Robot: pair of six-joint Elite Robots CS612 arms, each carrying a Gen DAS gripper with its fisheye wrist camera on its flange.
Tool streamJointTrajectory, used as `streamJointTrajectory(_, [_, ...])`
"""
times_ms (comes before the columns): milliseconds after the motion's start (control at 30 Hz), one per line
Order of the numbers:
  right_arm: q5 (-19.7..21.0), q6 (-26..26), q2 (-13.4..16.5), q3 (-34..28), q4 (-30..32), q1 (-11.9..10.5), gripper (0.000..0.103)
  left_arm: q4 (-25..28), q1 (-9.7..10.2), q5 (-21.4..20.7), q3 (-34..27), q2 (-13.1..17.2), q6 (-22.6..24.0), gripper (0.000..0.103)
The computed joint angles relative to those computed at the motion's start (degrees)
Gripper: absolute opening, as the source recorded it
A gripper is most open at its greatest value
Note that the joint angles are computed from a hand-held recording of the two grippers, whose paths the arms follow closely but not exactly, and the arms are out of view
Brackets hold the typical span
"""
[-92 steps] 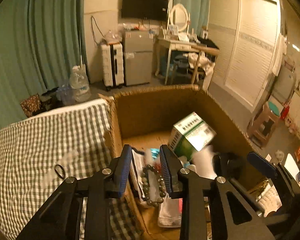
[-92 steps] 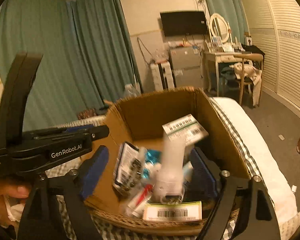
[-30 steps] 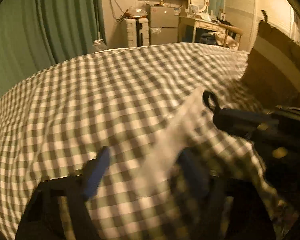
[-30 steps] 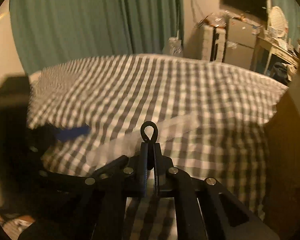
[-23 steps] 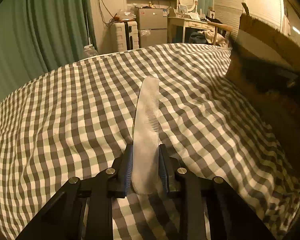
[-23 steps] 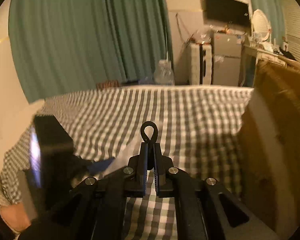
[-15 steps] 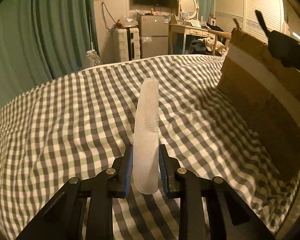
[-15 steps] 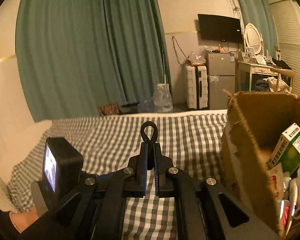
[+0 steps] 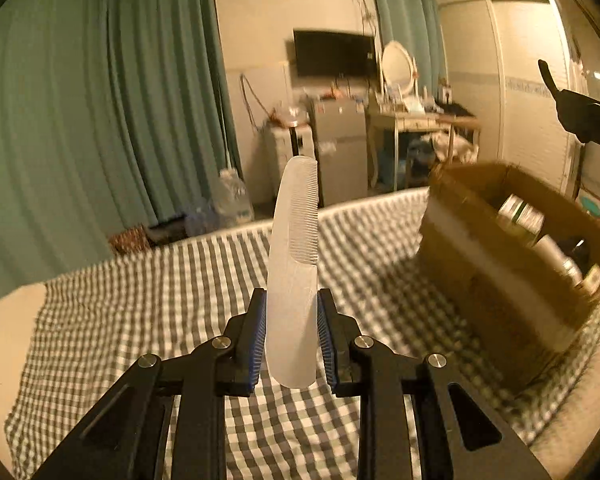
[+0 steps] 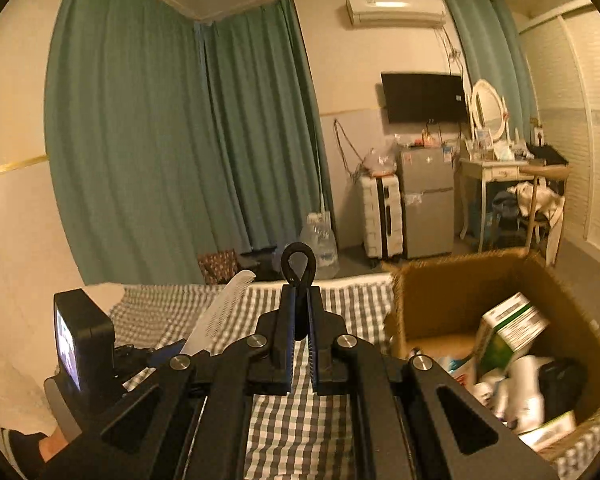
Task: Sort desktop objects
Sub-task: 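Carry the clear comb and black hair tie up over the cardboard box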
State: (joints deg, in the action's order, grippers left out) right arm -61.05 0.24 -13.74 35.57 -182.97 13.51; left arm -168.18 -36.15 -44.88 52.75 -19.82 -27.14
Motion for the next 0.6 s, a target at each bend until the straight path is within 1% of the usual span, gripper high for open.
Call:
streamJointTrajectory(33, [0.3,0.0,-1.6,3.2,-2.0,-0.3,0.005,-0.8,-0.44,0.7,1.0,-0.8,-0.2,0.024])
streamJointTrajectory(167, [1.5,1.3,-6.4,10.8,-6.9,-1.2,0.005,-3.7,-2.06,2.5,5.9,-4.6,-2.3,0.024])
streamJointTrajectory(300, [1.4,0.3,-10.2,17.0,-10.5,-1.6,0.005,-5.0,-3.40,4.3,9.4,-7.8,-4.3,0.024])
streamJointTrajectory(467, [2.6,0.5,-13.0,21.4,-13.7,-2.6,0.005,-7.3,-5.30,6.8,11.4,-10.4,-4.7,0.024])
streamJointTrajectory(533, [3.0,0.6,-13.5,22.2,-13.9,-3.0,0.005,-7.9,-6.01,7.7,11.4,-10.9,-4.7,0.024])
streamJointTrajectory(600, [3.0,0.8,-13.9,22.7,-14.3,-3.5,0.005,-8.3,-6.46,7.7,10.7,-11.0,-4.3,0.024])
